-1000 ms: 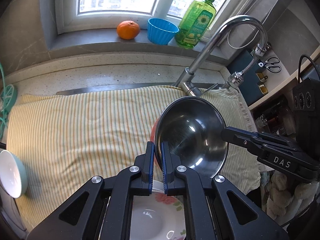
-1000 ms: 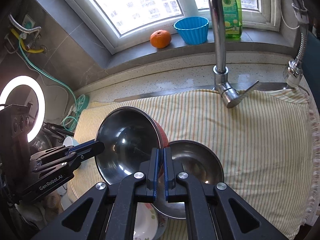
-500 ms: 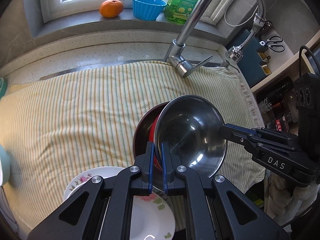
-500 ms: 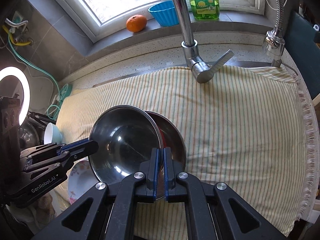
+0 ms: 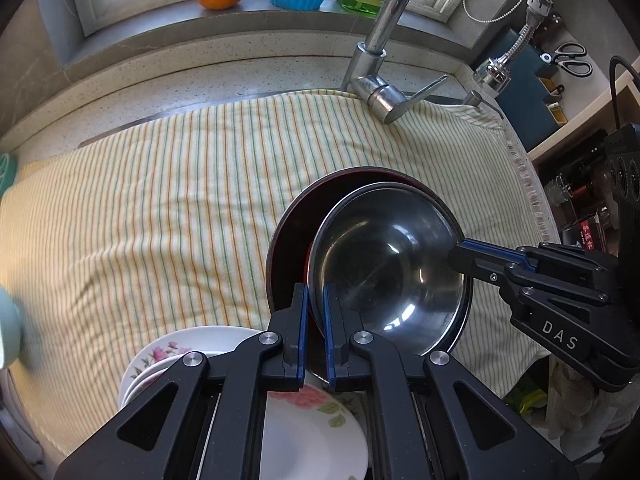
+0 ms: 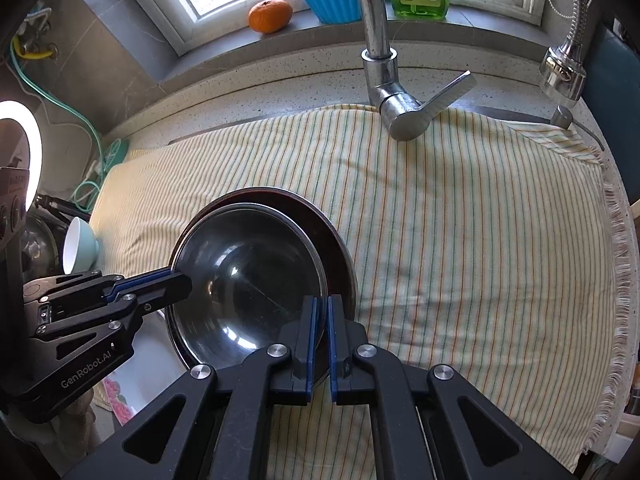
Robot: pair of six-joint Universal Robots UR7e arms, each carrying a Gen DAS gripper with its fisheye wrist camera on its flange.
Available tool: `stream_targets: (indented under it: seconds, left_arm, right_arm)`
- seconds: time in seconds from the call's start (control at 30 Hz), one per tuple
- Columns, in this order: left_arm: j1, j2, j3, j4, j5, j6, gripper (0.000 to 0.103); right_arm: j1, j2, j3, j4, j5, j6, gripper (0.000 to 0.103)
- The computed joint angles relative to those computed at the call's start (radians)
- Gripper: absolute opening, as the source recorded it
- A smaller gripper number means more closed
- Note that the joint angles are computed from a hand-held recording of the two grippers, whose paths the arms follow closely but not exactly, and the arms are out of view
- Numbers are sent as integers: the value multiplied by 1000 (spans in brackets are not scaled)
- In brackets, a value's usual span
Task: Organize plates and bowls
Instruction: 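Lower the red bowl into the steel bowl and open the right gripper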
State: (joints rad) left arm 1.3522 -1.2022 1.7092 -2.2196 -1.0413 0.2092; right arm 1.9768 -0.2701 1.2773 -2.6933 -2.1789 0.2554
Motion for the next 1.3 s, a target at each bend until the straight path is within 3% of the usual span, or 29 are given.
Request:
stream_targets:
  seconds: [0.9,0.97,1.07,1.3]
  left_arm:
    - [4,25,-19,21,22,0,8]
    - [4,21,-23,30,12,-8,9]
    - [-2,7,-12,13,19,-4,9]
    - [-11,-39,15,-33,11,-12,9]
  right_arm:
    - [13,41,-59,40,-57,-25,8]
    - [16,33,-47,19,-50,-31,17]
    - [24,24,-34,-16,-53,-49,21]
    - [39,3,-9,-72,-46,-82,23]
